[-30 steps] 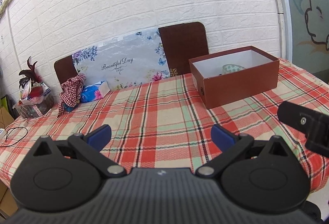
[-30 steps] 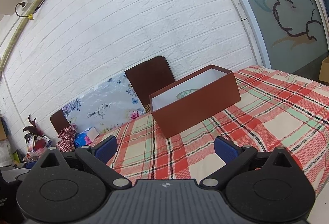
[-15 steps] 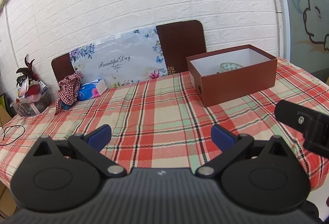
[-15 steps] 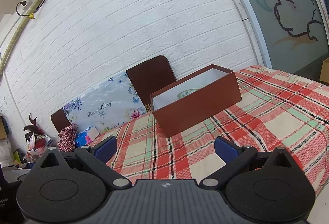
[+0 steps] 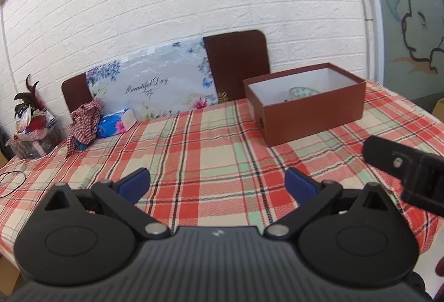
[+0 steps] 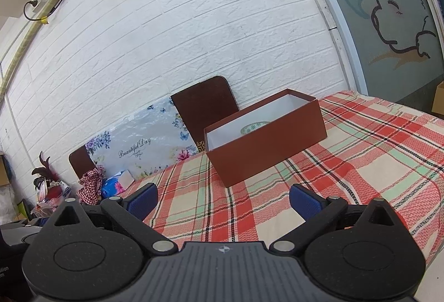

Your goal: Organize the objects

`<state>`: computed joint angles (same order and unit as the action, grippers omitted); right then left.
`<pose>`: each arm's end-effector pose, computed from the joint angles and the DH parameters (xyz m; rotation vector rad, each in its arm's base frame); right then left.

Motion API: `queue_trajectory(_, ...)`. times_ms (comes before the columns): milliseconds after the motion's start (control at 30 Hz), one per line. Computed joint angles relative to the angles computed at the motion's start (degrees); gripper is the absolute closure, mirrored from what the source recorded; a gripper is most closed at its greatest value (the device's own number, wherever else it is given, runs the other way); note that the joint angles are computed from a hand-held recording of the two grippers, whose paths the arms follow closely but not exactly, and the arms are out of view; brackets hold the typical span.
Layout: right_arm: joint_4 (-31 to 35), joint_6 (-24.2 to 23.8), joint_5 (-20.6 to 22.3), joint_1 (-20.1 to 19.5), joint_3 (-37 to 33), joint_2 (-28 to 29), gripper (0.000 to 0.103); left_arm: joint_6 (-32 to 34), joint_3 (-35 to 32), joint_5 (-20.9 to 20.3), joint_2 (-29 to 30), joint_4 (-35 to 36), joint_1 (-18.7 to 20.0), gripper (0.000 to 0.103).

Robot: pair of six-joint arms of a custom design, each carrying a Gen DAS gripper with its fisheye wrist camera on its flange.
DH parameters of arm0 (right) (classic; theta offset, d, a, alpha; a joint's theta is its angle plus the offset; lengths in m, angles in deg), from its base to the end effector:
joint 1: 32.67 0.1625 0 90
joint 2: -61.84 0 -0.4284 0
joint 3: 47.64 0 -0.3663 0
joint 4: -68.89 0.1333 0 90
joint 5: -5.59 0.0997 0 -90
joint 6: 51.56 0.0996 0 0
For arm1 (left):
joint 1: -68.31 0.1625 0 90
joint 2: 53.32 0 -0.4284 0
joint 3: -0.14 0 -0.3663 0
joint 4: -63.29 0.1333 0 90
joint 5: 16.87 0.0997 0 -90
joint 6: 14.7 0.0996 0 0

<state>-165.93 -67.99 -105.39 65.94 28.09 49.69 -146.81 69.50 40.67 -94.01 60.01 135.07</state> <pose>0.1997 -0.6665 0.0090 0.1301 -2.1297 1.7766 -0.0965 -0.6980 0.1400 0.9122 1.9441 -1.1734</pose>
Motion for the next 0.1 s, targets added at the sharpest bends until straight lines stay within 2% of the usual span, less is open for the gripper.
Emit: queue_trajectory(100,0.5,-0.1,0.5,-0.4,0.5,-0.4,0.001,0.0,-0.4,0.8,0.2,1.1,0.2,0.0)
